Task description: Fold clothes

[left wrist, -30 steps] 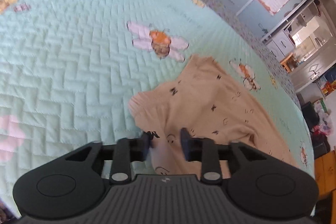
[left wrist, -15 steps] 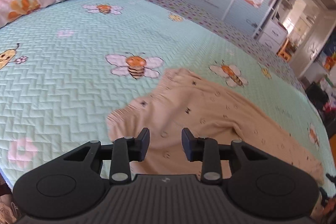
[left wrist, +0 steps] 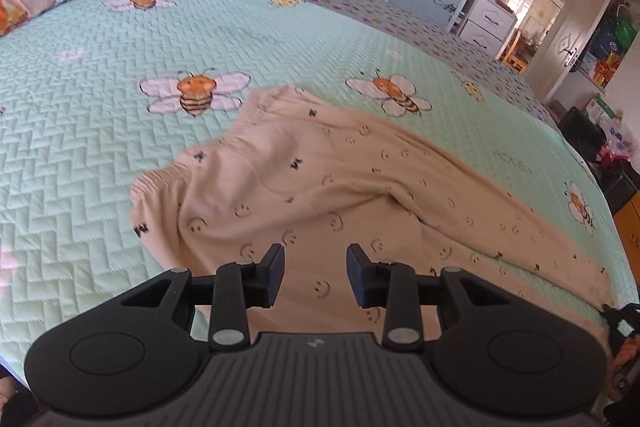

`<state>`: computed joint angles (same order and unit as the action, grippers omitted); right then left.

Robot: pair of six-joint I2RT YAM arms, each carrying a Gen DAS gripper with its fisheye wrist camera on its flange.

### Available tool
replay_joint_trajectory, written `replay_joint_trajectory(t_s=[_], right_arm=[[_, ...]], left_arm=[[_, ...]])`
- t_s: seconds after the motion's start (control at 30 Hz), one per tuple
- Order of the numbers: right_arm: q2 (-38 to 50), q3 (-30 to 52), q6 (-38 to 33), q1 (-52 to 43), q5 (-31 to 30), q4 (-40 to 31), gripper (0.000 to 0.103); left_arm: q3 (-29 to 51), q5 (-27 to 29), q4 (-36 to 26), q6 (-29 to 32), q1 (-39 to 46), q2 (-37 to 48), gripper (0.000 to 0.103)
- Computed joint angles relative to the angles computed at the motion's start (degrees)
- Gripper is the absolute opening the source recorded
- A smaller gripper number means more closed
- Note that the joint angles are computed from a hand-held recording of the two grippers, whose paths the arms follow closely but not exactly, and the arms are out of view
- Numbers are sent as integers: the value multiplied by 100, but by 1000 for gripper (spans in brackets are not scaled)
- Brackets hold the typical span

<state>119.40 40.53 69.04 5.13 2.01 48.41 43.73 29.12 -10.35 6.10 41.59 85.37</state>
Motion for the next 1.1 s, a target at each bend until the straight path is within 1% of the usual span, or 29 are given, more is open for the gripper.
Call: replay_joint_trajectory(t_s=[0.03, 0.07, 0.1, 0.17, 0.2, 0.33, 0.4, 0.43, 0.47, 0.5, 0.53, 0.6, 0.63, 0.7, 0.73, 0.8, 0.83, 0.87, 0.9, 0.97, 1.0, 1.1], right_arm=[[-73, -114, -81, 52, 111, 85, 4], [-215, -257, -99, 144, 304, 109, 10], [-382, -449, -123, 265, 515, 185, 17], [-689, -806, -332, 513, 753, 393, 19], [-810, -982, -393, 654, 760, 543, 19], [-982, -1594, -252, 1362, 308, 1351, 20], [-892, -1596, -318, 1800, 158, 1227, 20], [-897, -1622, -396, 1930, 291, 1103, 20], [-899, -1643, -466, 2063, 426, 973, 18], [-918, -1713, -506, 2140, 664, 913, 16], [-1035, -1847, -553, 2104, 1032, 848, 16], [-1496, -2052, -788, 1949, 1692, 366, 17], [-1736, -2184, -821, 1857, 1893, 227, 20], [-2280, -2568, -759, 1761, 1785, 401, 22], [-2458, -2611, -928, 1791, 1631, 420, 24], [-2624, -2401, -1452, 1850, 1222, 138, 36], [-2667, -2216, -1769, 1819, 1016, -108, 39], [-2649, -1918, -2173, 1711, 837, -487, 45], [-2612, -1611, -2576, 1613, 673, -865, 47], [-2575, -1089, -3386, 1477, 623, -1628, 52], [-2593, -946, -3751, 1328, 553, -1904, 53], [-2757, -927, -4647, 396, -235, -2298, 53]], left_arm=[[-41, 40, -30, 10, 1, -47, 36], [-57, 80, -67, 31, 24, -81, 36], [-65, 121, -107, 57, 55, -108, 36], [-78, 201, -189, 111, 119, -163, 36], [-84, 242, -231, 139, 152, -189, 36], [-128, 385, -421, 144, 250, -344, 36], [-207, 445, -582, 253, 287, -527, 36], [-246, 456, -690, 338, 309, -639, 36], [-284, 467, -801, 423, 332, -751, 37], [-325, 515, -914, 542, 402, -867, 37], [-369, 576, -1016, 681, 506, -975, 39], [-449, 676, -1211, 961, 732, -1152, 41], [-473, 701, -1305, 1079, 843, -1190, 41], [-501, 736, -1444, 1199, 1026, -1194, 41], [-514, 740, -1499, 1204, 1056, -1203, 41], [-539, 741, -1610, 1201, 1086, -1228, 41], [-560, 750, -1692, 1263, 1089, -1321, 41], [-581, 763, -1787, 1350, 1087, -1445, 41], [-609, 769, -1873, 1461, 1098, -1609, 41], [-633, 782, -1991, 1665, 1197, -1875, 42], [-617, 779, -2041, 1715, 1262, -1948, 42], [-558, 642, -1991, 1574, 1387, -1960, 44]])
